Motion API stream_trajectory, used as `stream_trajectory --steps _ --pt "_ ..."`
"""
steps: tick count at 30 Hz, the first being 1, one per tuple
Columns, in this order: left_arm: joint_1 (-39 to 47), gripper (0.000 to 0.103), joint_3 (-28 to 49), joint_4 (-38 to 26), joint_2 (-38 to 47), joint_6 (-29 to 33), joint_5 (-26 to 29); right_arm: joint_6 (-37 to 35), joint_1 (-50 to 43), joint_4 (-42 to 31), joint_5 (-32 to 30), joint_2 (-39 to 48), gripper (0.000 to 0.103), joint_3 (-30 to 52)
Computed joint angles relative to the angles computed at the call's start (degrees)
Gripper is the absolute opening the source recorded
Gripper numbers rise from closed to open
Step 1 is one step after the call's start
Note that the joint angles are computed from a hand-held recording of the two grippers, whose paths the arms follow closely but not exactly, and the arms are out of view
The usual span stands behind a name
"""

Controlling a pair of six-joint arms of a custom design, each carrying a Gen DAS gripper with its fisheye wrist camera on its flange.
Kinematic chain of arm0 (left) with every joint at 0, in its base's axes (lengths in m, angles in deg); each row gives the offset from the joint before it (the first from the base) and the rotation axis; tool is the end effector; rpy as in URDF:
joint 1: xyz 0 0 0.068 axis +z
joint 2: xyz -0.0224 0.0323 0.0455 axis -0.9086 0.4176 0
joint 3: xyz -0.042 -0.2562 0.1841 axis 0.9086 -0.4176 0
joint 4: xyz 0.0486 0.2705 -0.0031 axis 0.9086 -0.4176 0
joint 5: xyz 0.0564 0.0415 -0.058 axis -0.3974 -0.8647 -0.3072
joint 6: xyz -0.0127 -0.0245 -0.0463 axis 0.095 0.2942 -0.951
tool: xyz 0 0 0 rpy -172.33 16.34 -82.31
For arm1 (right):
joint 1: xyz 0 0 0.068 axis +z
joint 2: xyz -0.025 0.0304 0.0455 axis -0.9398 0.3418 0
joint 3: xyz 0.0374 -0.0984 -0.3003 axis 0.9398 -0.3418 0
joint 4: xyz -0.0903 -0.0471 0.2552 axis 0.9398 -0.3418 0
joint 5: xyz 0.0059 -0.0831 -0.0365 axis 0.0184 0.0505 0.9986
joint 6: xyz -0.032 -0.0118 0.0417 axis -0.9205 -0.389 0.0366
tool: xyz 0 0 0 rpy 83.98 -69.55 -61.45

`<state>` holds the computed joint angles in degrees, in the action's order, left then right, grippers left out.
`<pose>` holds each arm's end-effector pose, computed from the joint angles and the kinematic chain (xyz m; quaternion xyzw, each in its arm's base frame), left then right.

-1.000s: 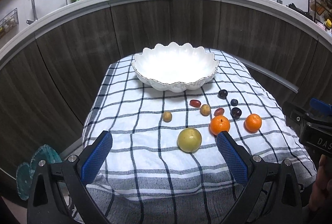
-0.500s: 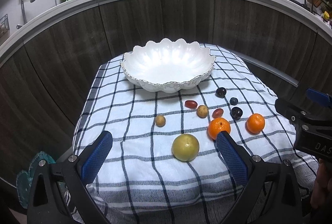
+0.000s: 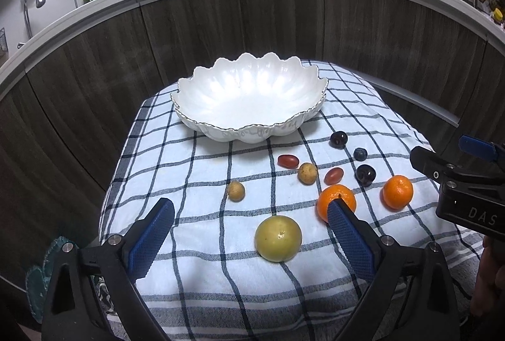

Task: Organize fruits
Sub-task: 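Close the left gripper on the grapefruit while the right gripper closes on a mandarin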

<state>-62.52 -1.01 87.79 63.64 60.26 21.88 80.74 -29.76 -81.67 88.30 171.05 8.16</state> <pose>0.2558 0.0003 0.0967 0.2702 0.8842 -0.0591 0.3763 0.1963 0.1354 0.1076 0.2101 0.8964 -0.0883 0.3801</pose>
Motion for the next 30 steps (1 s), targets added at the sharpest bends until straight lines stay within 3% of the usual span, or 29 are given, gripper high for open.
stream_trajectory --steps 5,18,30 --pt "-1.05 0.098 -0.06 2.56 2.74 -0.18 -0.93 -0.97 -1.46 2.97 -1.0 1.84 0.097 -0.67" --pt "-2.88 0.094 0.18 6.48 8.78 -0.02 -2.4 -3.28 -4.13 11.02 -3.52 8.27 0.084 -1.88" --pt "-3.9 0.085 2.29 7.86 14.54 1.02 -3.39 -4.77 -6.67 16.45 -6.24 13.43 0.083 -2.16"
